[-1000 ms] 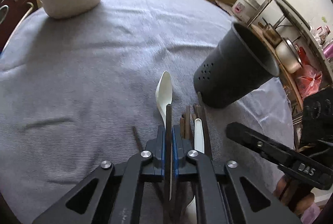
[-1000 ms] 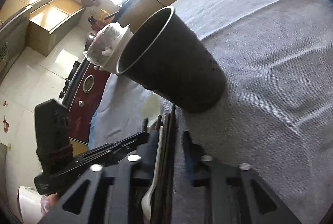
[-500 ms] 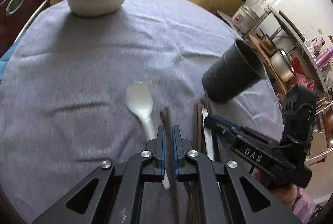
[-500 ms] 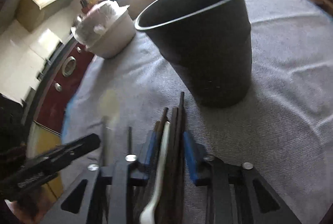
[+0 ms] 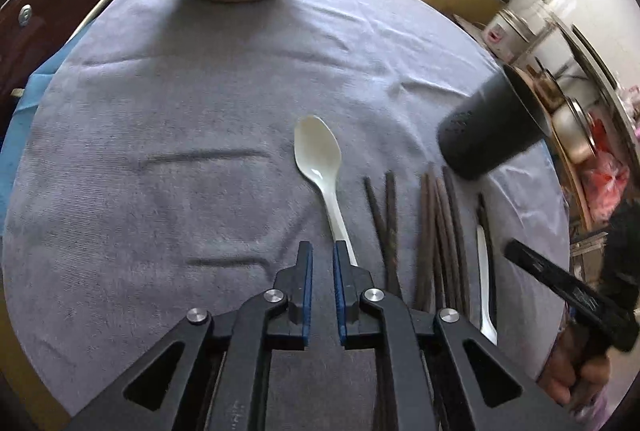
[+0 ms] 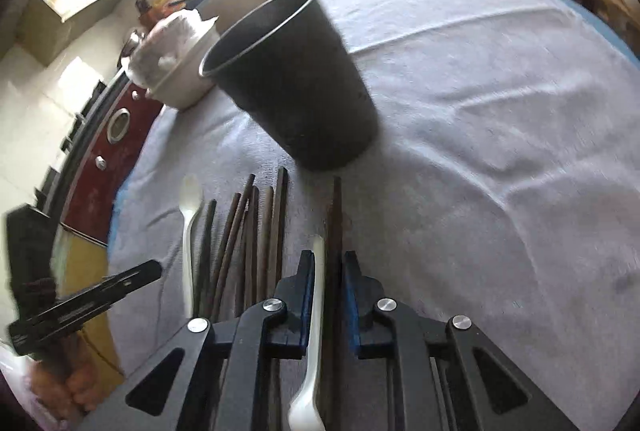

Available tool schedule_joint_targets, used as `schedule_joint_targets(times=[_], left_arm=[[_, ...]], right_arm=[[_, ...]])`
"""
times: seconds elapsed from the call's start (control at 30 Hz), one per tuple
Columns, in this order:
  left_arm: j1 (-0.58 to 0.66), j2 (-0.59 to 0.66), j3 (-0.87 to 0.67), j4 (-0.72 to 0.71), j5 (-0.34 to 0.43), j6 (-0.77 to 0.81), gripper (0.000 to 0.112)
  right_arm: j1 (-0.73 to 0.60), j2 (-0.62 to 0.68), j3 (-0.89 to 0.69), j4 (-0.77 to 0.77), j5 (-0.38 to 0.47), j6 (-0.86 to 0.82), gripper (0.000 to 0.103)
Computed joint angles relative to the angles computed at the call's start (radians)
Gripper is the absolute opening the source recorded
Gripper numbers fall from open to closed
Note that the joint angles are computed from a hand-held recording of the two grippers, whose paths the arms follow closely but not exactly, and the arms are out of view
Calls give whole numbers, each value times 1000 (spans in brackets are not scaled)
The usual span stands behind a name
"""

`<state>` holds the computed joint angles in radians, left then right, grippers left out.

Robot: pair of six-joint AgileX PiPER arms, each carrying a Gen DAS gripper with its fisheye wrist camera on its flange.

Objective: Organize utensils
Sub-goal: 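Lift the white spoons out of the chopstick pile with both tools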

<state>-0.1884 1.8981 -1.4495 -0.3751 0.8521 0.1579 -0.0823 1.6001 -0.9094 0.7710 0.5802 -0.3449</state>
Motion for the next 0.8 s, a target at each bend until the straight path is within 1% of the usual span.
schedule_joint_targets(times=[0.07, 0.1, 0.13, 0.2, 0.37, 0.4, 0.43, 0.5, 0.57, 0.63, 0.7, 0.77, 0.8], left_arm=[[-5, 20, -33, 14, 11, -27, 12], [-10, 34, -55, 27, 18, -46, 16], [-17, 51, -82, 47, 24, -72, 21], [-28, 83, -135, 87, 27, -123, 24], [-49, 181, -284, 126, 92, -181, 25], [-54, 201, -309, 143, 105, -196, 25], [-57, 220, -331, 155, 117, -210, 25], [-60, 229, -339, 165, 102, -219, 25], [-59, 243, -369, 170, 120, -224, 25], [-55, 249, -377, 167, 122, -214, 25], [-57, 249, -368, 174, 99, -202, 21], [-60, 239, -344, 185, 67, -194, 15], [-58, 238, -338, 181, 58, -186, 8]], right_arm=[[-8, -52, 24, 16, 2, -35, 21], [-1, -69, 26, 2, 3, -30, 22], [3, -78, 21, -1, 28, -42, 23], [11, -75, 5, 0, 95, -65, 23], [57, -28, -17, -94, 183, 44, 23], [56, -33, -6, -102, 179, 46, 22], [55, -43, 3, -109, 171, 43, 19], [58, -43, -10, -140, 184, 67, 18], [83, -45, -35, -218, 185, 140, 19], [76, -47, -38, -213, 204, 133, 19], [68, -33, -44, -211, 229, 124, 18], [67, -36, -21, -196, 200, 89, 18], [70, -28, -32, -202, 196, 85, 18]])
